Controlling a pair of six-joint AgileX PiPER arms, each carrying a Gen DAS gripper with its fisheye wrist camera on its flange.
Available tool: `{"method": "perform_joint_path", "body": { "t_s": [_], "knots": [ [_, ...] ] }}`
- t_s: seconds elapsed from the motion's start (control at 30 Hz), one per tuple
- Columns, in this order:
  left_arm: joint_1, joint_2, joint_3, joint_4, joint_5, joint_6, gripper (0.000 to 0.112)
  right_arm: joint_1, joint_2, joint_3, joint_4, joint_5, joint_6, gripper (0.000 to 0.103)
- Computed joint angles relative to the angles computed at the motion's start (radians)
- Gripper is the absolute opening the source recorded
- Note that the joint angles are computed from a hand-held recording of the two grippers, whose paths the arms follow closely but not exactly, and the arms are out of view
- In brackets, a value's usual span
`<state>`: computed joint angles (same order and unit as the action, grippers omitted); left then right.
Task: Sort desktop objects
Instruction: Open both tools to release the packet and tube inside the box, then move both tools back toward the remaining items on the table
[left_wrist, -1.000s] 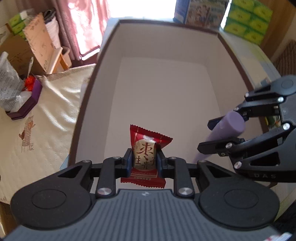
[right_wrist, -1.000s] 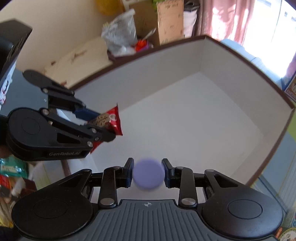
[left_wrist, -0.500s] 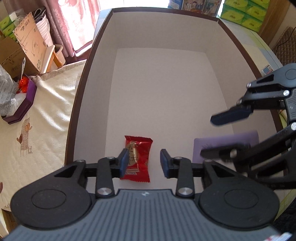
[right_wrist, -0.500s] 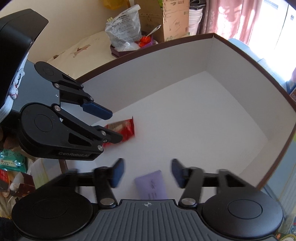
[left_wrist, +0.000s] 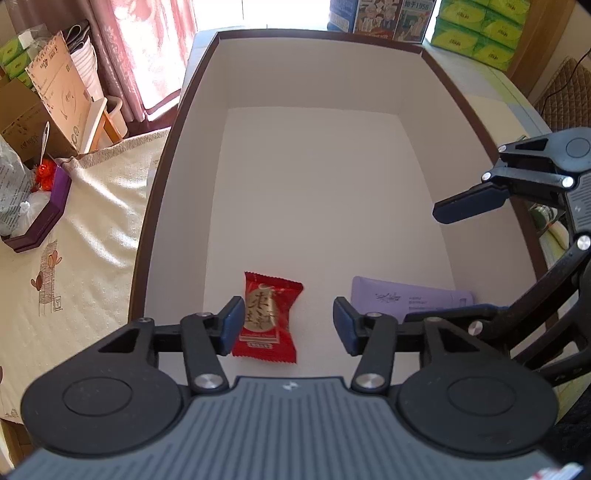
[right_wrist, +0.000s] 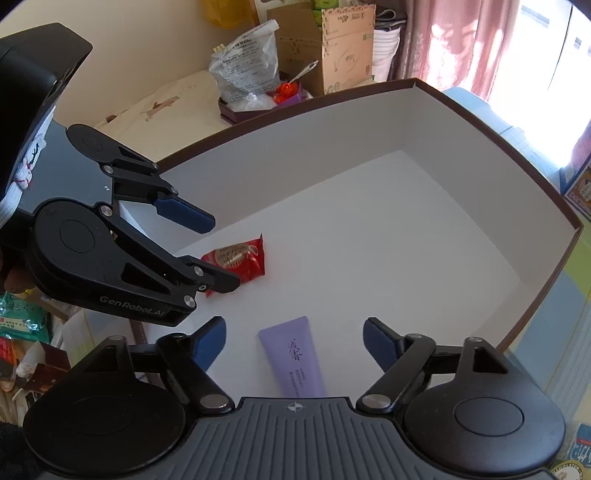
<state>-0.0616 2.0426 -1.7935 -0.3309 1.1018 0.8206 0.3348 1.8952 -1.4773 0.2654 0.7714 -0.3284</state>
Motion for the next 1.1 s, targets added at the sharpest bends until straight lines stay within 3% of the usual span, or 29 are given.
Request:
{"method": "perform_joint_path", "body": {
  "t_s": [0.57, 0.9, 1.1],
  "knots": [
    [0.005, -0.133, 0.125, -0.005, -0.061, -0.006, 0.056, 0.013, -0.148, 0.131, -0.029, -0.08, 0.067, 0.093],
    [0.016, -0.326, 0.299, -0.064, -0.135, -0.004, 0.063, -0.002, -0.423, 0.377, -0.002, -0.175, 0.109, 0.1],
    [0.005, -0.443, 0.413, -0.101, -0.162, -0.016, 0.063, -0.048, -0.588, 0.492, 0.003, -0.162, 0.147, 0.101]
  ]
}}
